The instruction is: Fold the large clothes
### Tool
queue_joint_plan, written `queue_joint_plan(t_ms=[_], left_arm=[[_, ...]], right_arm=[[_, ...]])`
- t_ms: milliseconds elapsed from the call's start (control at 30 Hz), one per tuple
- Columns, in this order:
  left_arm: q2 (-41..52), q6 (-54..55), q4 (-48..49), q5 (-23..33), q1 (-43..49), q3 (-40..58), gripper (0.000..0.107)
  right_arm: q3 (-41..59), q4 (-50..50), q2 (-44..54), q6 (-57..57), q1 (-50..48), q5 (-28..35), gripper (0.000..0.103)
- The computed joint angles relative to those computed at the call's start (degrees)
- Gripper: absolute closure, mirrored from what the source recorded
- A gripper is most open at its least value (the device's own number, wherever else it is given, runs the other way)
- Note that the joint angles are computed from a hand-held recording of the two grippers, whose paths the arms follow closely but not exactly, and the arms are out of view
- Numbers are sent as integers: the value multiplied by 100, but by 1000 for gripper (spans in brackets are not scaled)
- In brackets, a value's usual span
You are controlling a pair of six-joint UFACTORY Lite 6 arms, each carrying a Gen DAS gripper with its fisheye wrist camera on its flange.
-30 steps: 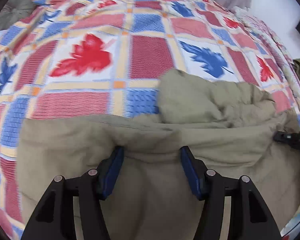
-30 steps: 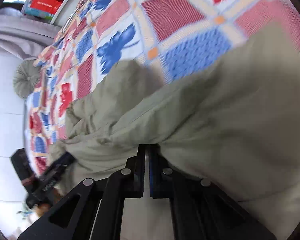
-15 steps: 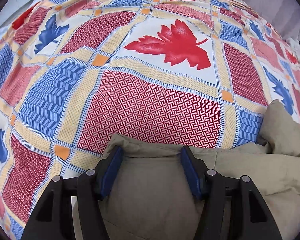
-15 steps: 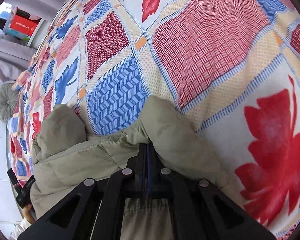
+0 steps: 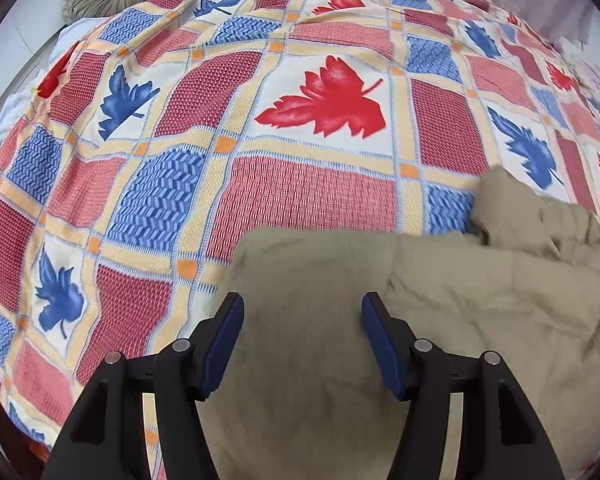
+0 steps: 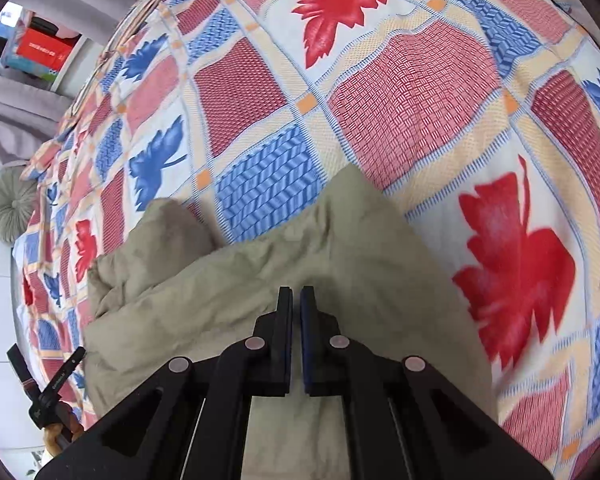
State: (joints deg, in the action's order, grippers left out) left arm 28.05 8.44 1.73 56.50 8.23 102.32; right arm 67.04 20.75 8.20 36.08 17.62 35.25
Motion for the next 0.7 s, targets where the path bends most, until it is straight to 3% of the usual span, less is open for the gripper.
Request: queue_joint_plan(t_ms=[133, 300, 333, 367, 400, 700], left_arm=[[-452, 198, -218, 481, 153, -316, 44], [-1182, 389, -313, 687, 312, -1006, 43], [-1287, 432, -345, 736, 352, -1087, 37], [-1387, 476, -384, 813, 400, -1155, 11], [-1540, 481, -386, 817, 442, -1272, 4], [-2208, 930, -444, 1093, 679, -1798, 4]], right_arm=[[-333, -124, -637, 596, 382, 85, 99], [-769, -254, -1290, 1449, 976, 106, 99], [-835, -311, -1390, 1645, 1107, 127, 99], [-894, -391, -1482, 1878, 1252, 156, 99], [-951, -478, -1574, 2113, 1396, 175, 99], [-1163, -1132, -1989, 3817, 2569, 273, 98]])
